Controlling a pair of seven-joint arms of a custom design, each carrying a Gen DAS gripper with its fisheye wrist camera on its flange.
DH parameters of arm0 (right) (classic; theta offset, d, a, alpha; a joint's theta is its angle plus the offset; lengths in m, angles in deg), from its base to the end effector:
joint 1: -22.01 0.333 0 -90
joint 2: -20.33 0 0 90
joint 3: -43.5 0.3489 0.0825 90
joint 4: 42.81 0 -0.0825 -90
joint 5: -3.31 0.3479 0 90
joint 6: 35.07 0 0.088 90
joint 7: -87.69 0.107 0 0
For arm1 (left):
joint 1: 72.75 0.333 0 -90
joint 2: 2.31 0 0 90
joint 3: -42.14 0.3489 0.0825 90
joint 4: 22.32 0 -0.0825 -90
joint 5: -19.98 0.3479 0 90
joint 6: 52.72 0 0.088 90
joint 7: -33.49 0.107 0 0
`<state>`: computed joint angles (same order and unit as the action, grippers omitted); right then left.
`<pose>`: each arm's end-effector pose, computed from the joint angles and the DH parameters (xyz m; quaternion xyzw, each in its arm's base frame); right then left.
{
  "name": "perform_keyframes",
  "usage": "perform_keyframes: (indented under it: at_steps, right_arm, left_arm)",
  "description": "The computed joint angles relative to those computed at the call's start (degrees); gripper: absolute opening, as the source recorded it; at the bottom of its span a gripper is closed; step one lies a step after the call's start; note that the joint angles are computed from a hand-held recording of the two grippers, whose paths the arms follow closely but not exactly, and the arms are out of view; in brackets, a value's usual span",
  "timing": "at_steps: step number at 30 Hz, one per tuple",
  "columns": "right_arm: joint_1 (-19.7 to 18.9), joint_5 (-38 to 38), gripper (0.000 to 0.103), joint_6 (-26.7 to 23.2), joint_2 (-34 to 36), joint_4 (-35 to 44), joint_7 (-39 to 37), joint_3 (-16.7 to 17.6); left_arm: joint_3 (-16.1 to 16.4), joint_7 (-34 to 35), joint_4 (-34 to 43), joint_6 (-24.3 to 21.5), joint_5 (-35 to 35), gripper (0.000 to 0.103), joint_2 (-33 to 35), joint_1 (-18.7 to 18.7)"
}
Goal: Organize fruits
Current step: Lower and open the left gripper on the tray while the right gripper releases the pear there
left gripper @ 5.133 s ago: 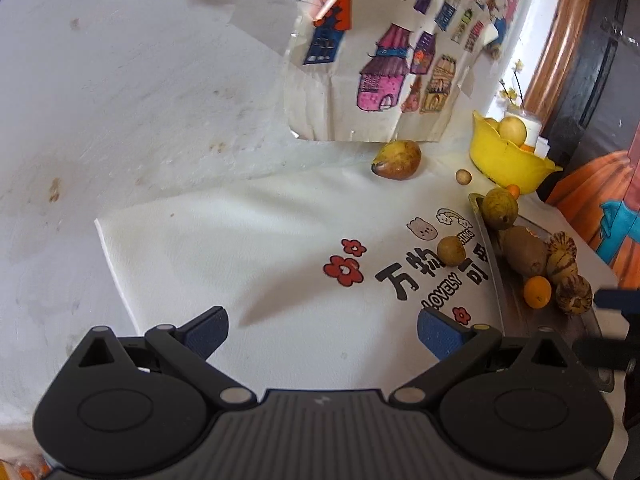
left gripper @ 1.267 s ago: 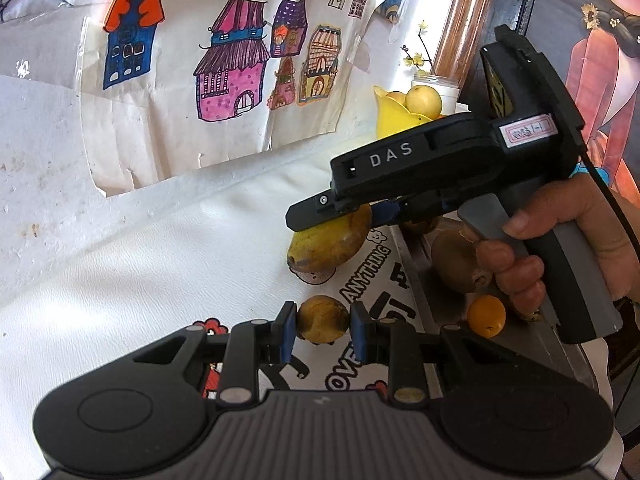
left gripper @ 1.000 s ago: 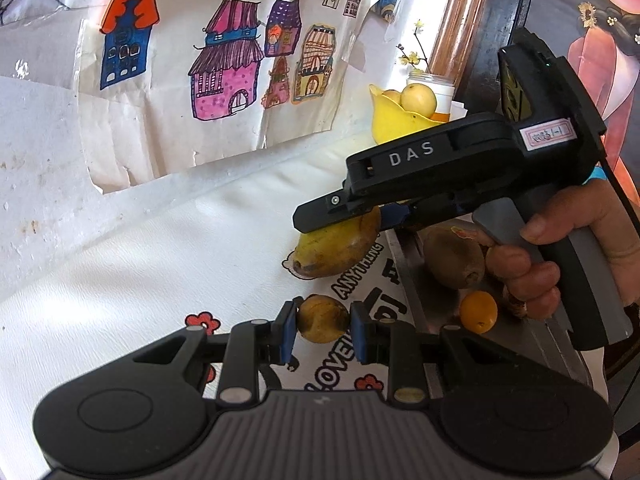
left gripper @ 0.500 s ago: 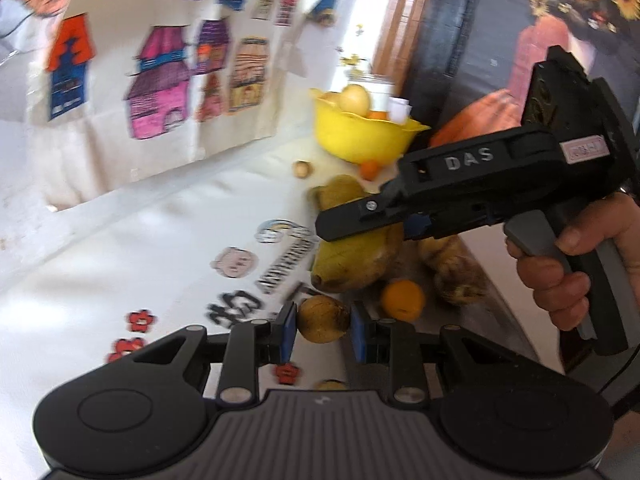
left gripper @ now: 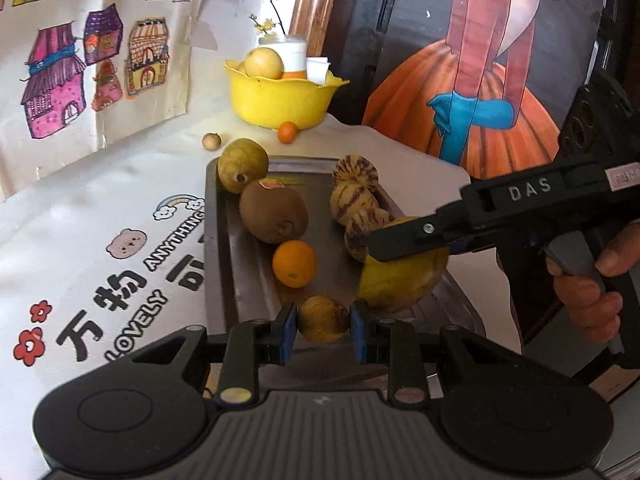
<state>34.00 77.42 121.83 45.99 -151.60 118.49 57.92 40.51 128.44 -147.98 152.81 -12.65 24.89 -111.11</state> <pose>0.5907 0.2329 0.3452 -0.7359 0.5411 0.0624 0.4022 0.4933 -0.3231 0.3289 -0.5926 0.6848 -0.3803 0.1878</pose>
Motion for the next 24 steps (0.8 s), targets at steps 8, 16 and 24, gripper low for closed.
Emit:
perform_keyframes:
  at_steps: [8, 16, 24]
  right_arm:
    - [-0.57, 2.95, 0.054, 0.55, 0.48, -0.76, -3.72, -0.23]
    - [-0.19, 7.13, 0.054, 1.09, -0.20, -1.84, -9.95, -0.41]
    - [1.28, 10.29, 0.056, 2.58, -2.26, -4.12, -15.37, -1.36]
  left_arm:
    - [5.95, 2.22, 2.82, -3.81, -4.39, 0.031, 1.44, -5.89]
    - [9.73, 0.95, 3.82, -6.40, -4.52, 0.031, 2.08, -8.80]
    - [10.02, -2.97, 3.08, -7.16, -0.87, 0.031, 1.83, -8.44]
